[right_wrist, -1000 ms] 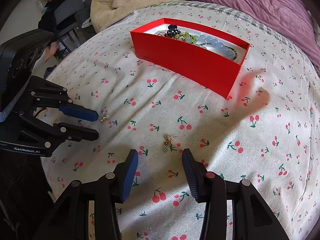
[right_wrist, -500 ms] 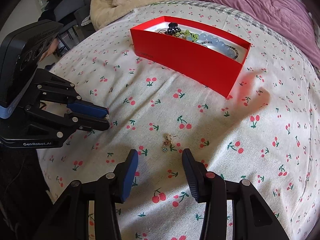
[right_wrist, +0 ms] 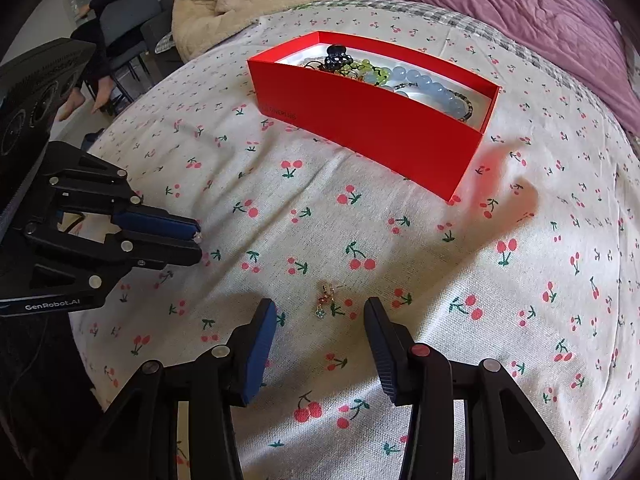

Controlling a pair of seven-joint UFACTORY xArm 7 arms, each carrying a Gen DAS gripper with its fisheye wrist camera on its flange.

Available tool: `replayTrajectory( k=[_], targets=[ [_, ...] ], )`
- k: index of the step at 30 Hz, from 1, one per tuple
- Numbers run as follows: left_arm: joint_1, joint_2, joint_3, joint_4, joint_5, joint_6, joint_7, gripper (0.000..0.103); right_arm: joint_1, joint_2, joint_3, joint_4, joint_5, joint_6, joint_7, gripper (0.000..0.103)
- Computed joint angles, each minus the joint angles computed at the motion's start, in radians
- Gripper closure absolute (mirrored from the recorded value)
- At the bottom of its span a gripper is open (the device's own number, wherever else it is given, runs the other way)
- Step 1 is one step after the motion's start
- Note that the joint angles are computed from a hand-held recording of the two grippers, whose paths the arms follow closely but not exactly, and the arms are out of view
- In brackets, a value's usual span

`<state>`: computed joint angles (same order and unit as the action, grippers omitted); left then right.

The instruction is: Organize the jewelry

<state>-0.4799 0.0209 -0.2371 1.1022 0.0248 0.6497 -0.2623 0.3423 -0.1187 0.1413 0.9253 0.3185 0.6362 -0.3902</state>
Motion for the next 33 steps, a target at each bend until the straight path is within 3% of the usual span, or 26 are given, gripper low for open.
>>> replayTrajectory(
  k=[11,14,33],
  targets=[
    [0.006,-0.006,0.003,-0.004,0.005,0.002,-0.013,0.09,-0.004,0.031,0.009,0.024,-0.041,-0.008,0.034,0.089],
    [0.008,-0.012,0.004,-0.009,0.007,0.001,-0.017,0.09,-0.001,0.03,0.014,0.023,-0.061,-0.01,0.046,0.093],
    [0.027,-0.041,0.01,-0.005,0.03,-0.02,-0.064,0.09,0.007,0.011,0.014,0.051,-0.082,-0.021,0.099,0.097]
  ],
)
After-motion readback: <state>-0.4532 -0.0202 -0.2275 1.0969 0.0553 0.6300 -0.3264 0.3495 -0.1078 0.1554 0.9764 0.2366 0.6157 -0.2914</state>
